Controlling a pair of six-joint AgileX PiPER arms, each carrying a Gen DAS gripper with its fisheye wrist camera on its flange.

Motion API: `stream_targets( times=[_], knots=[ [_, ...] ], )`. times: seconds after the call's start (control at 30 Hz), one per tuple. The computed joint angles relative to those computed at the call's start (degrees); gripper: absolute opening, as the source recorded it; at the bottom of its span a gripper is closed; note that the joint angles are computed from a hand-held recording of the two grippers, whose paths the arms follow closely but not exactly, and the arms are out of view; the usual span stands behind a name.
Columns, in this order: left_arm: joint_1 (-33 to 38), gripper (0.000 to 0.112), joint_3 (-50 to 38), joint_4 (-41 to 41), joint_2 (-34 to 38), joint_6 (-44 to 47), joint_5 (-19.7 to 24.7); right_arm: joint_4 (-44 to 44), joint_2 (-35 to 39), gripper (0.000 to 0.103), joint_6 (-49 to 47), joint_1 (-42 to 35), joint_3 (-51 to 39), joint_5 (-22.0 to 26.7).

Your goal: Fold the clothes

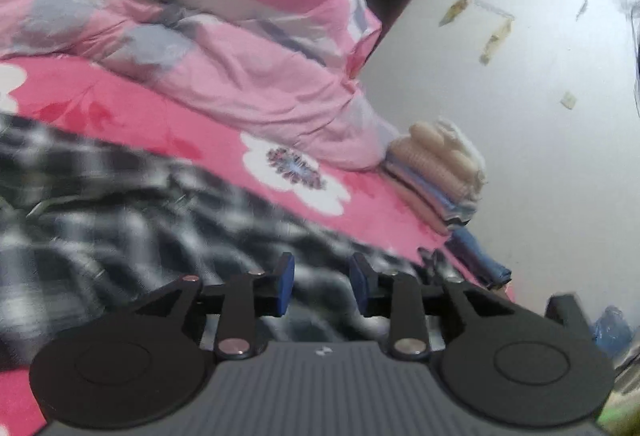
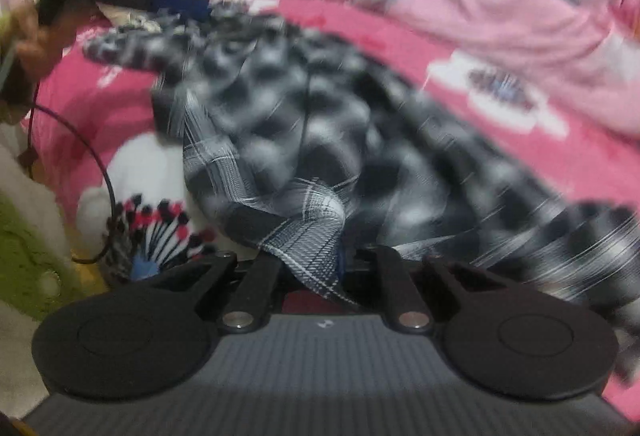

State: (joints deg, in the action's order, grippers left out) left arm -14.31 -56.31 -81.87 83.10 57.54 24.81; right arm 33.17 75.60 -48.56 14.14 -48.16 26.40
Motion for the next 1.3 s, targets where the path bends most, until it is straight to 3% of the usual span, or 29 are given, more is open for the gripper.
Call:
stream_targets(
  times=[0.1, 0.17, 0.27, 0.37, 0.43, 0.5, 0.6, 0.67, 0.73, 0.77, 0.8, 0.83, 0.87, 0.9, 0.97, 1.03, 1.1, 1.2, 1.3],
  knots=[
    [-5.6, 0.048, -6.5, 6.4, 5.6, -6.4, -2.8, -1.4, 0.2, 0.024, 1.5, 2.2, 0.7, -2.0],
    [-9.0, 0.050, -12.4, 14.6, 10.4, -14.5, -3.3, 5.2, -2.4, 0.051, -5.9, -1.7, 0.8, 1.1],
    [-13.3, 0.050, -21.3, 27.6, 17.5, -26.5, -2.0, 19.4, -5.6, 0.078, -20.0, -12.7, 1.2, 8.1],
    [-16.4, 0.050, -29.9, 36.7, 23.9, -33.9, 1.3, 28.4, -5.4, 0.084, -24.6, -24.6, -0.2, 13.9],
    [-17.5, 0.050, -34.9, 37.9, 27.9, -33.7, 4.1, 29.6, -2.9, 0.084, -22.3, -28.8, -2.3, 12.7],
    [-18.7, 0.051, -39.9, 38.9, 31.5, -33.9, 7.1, 27.4, 1.1, 0.084, -16.3, -29.1, -5.2, 5.8],
    [-20.5, 0.055, -48.0, 40.1, 37.0, -33.8, 12.6, 19.6, 12.4, 0.084, -2.6, -29.8, -14.8, 1.8],
    [-22.1, 0.057, -52.8, 44.1, 40.1, -36.1, 15.3, 13.9, 21.5, 0.084, 7.5, -31.3, -23.2, 4.0],
    [-24.1, 0.055, -56.6, 51.1, 42.3, -42.3, 16.6, 12.9, 28.5, 0.080, 12.4, -33.2, -29.9, 10.3],
    [-25.0, 0.054, -58.7, 54.5, 43.5, -45.3, 17.6, 13.4, 29.7, 0.065, 11.9, -33.7, -31.1, 11.5],
    [-25.5, 0.053, -58.9, 55.5, 43.8, -46.5, 17.0, 14.8, 30.5, 0.051, 10.6, -34.2, -31.5, 12.2],
    [-25.8, 0.044, -58.9, 56.4, 43.9, -47.5, 16.5, 17.8, 30.9, 0.019, 7.2, -34.9, -30.8, 12.2],
    [-26.1, 0.030, -59.0, 57.5, 43.9, -48.5, 15.9, 22.7, 29.7, 0.010, 1.8, -35.4, -28.4, 10.6],
    [-26.3, 0.023, -58.6, 57.9, 43.6, -48.4, 15.3, 28.4, 27.9, 0.009, -3.9, -36.4, -26.4, 10.4],
    [-25.8, 0.019, -56.6, 54.2, 42.4, -44.8, 13.6, 39.9, 22.2, 0.009, -15.3, -40.6, -21.3, 15.2],
    [-25.3, 0.019, -52.7, 48.8, 40.2, -38.7, 11.2, 51.2, 16.1, 0.009, -26.8, -47.3, -13.6, 24.9],
    [-24.8, 0.023, -50.8, 44.1, 38.8, -33.1, 11.4, 57.8, 12.4, 0.009, -38.3, -54.9, -5.5, 35.2],
    [-23.9, 0.035, -51.4, 39.4, 39.4, -28.8, 16.0, 54.9, 9.0, 0.012, -43.9, -64.1, 3.9, 42.6],
    [-23.6, 0.042, -51.8, 40.1, 39.7, -30.7, 18.4, 48.6, 7.0, 0.012, -43.1, -70.2, 10.3, 38.8]
  ],
)
